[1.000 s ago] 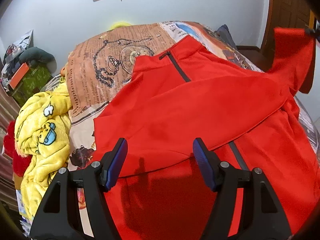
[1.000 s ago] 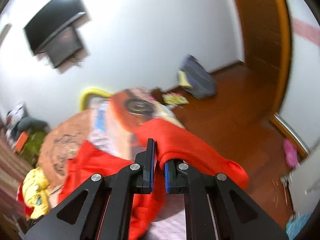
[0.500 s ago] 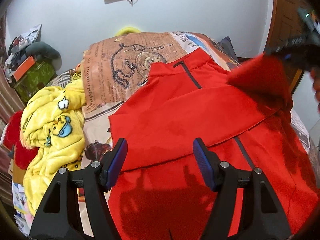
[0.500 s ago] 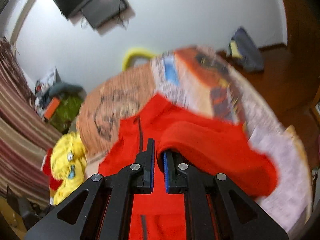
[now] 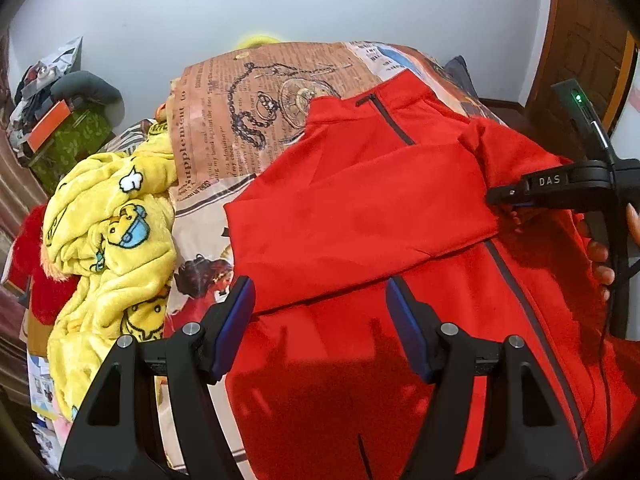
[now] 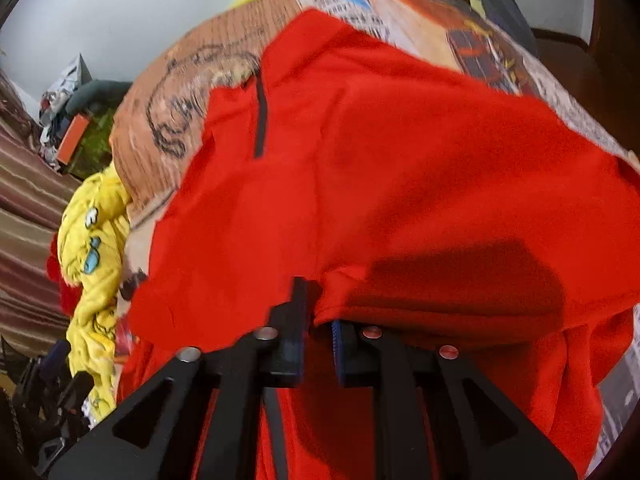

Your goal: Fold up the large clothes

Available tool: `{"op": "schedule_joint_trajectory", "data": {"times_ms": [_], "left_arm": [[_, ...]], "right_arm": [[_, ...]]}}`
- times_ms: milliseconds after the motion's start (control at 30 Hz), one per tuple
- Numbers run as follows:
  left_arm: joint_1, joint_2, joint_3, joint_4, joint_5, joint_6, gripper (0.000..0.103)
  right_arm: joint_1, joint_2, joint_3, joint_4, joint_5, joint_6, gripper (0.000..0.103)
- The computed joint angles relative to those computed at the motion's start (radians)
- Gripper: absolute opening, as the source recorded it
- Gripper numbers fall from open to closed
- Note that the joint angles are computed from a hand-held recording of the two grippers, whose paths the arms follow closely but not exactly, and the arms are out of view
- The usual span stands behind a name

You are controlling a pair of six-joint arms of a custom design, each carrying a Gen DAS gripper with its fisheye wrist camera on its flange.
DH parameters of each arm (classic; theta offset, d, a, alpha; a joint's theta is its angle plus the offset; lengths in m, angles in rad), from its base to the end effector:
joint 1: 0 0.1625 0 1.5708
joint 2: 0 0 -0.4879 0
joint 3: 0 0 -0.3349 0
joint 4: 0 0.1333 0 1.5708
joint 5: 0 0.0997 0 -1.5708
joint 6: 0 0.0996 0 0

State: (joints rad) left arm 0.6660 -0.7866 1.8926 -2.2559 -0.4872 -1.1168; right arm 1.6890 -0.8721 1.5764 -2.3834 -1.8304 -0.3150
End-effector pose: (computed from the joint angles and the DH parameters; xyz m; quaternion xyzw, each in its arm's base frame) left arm -0.3088 -0.5241 0.1252 0.0185 0.8446 -0.3322 0.4195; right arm 0.1870 -0.6611 0.2343 0.2059 -0.9685 0.0407 0.1339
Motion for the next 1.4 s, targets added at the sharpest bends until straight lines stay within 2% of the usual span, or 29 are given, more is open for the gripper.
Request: {"op": "schedule_joint_trajectory", "data": {"times_ms": [33,67,233,367,533,767,933,1200,1333,1400], "left_arm": [[0.000,0.005,-0.008,0.007,-0.003,0.004,0.067],[0.000,0.010,-0.018,0.011,-0.006,0.010,0.067],[-0.007,0.038,-0.071,0.021,-0.011,0.055,0.067],[-0.017,0.070,-0.134,0.017,0.000,0.118,0.067],[-0.020,0.138,-0.254,-0.042,-0.004,0.276,0.067],[-0.004,0.302,-0.510,-0.108,-0.048,0.561,0.069],[0.030,0.446,-0.747,-0.061,-0.147,0.707,0.070],[0.082,0.702,-1.193,0.188,-0.270,0.825,0.069],[0.100,0.776,-1.331,0.251,-0.297,0.869,0.056],[0.100,0.797,-1.356,0.235,-0.277,0.897,0.044]], "right_arm": [[-0.003,-0.004,-0.009,0.035,0.013,0.000,0.044],[-0.004,-0.010,-0.016,0.065,0.023,-0.002,0.054],[0.012,-0.058,-0.006,0.112,-0.006,-0.106,0.056],[-0.003,-0.118,0.002,0.108,0.018,-0.179,0.057],[-0.035,-0.193,0.014,-0.008,0.011,-0.265,0.060],[-0.081,-0.262,0.074,-0.324,-0.039,-0.419,0.073],[-0.123,-0.277,0.077,-0.392,-0.050,-0.447,0.075],[-0.182,-0.269,0.067,-0.394,-0.076,-0.435,0.075],[-0.211,-0.268,0.053,-0.363,-0.074,-0.410,0.075],[-0.220,-0.265,0.047,-0.353,-0.075,-0.398,0.075]]}}
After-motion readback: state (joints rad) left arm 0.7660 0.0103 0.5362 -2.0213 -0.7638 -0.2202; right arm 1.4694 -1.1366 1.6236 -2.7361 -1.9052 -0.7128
